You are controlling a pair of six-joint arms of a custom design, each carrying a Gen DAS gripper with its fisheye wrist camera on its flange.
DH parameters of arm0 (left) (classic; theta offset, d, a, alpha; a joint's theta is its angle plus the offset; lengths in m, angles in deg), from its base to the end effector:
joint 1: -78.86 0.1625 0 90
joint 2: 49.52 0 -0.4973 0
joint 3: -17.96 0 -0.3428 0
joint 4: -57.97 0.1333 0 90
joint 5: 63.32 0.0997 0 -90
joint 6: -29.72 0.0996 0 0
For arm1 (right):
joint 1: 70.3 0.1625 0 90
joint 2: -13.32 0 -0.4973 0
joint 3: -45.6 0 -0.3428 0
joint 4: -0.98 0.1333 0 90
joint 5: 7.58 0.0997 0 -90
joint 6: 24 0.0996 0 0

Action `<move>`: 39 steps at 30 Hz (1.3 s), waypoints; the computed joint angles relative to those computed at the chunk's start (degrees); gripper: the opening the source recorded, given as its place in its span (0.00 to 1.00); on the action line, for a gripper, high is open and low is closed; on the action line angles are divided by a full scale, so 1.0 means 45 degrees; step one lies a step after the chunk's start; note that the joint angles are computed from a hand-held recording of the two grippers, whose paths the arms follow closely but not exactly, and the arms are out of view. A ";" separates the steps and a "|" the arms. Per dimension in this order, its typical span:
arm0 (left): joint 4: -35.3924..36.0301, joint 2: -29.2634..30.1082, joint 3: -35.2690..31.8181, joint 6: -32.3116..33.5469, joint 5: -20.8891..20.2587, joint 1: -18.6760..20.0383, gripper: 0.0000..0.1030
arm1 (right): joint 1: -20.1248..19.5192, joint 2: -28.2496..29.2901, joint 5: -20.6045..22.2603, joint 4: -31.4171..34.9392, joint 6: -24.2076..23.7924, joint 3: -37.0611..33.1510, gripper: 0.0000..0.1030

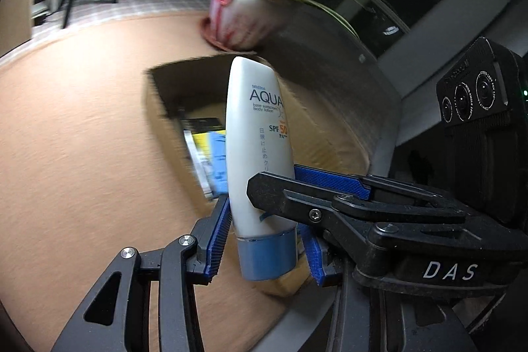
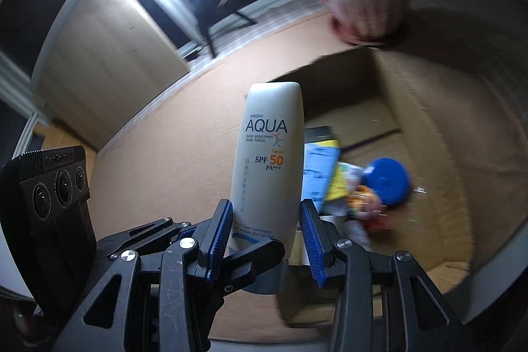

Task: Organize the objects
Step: 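Carry the sunscreen tube to the box and open both grippers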

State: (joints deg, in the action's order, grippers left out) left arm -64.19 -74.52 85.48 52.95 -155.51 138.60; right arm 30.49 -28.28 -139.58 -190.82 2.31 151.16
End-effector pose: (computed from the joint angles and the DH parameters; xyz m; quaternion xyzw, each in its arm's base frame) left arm -0.2830 -0.7420 0.0252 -0.4466 -0.8900 -0.0913 0.0135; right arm 0.1865 -0.6226 0.1874 -0.2344 -0.8594 0.3948 0.2251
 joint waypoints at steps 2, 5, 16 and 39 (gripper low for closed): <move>-0.0250 0.0009 0.0369 0.0124 0.0060 -0.0181 0.43 | -0.0128 -0.0212 -0.0057 -0.0385 0.0094 0.0444 0.38; -0.0430 0.0121 0.0582 0.0193 0.0048 -0.0357 0.42 | -0.0236 -0.0333 -0.0141 -0.0715 0.0135 0.0685 0.38; -0.1003 0.0350 0.0587 0.0034 0.0864 -0.0548 0.80 | -0.0231 -0.0440 -0.1954 -0.1463 0.0366 0.1235 0.64; -0.2410 -0.1514 0.0439 -0.0767 0.3835 0.0627 0.82 | 0.0734 0.1542 -0.1381 0.0241 -0.1636 -0.2362 0.64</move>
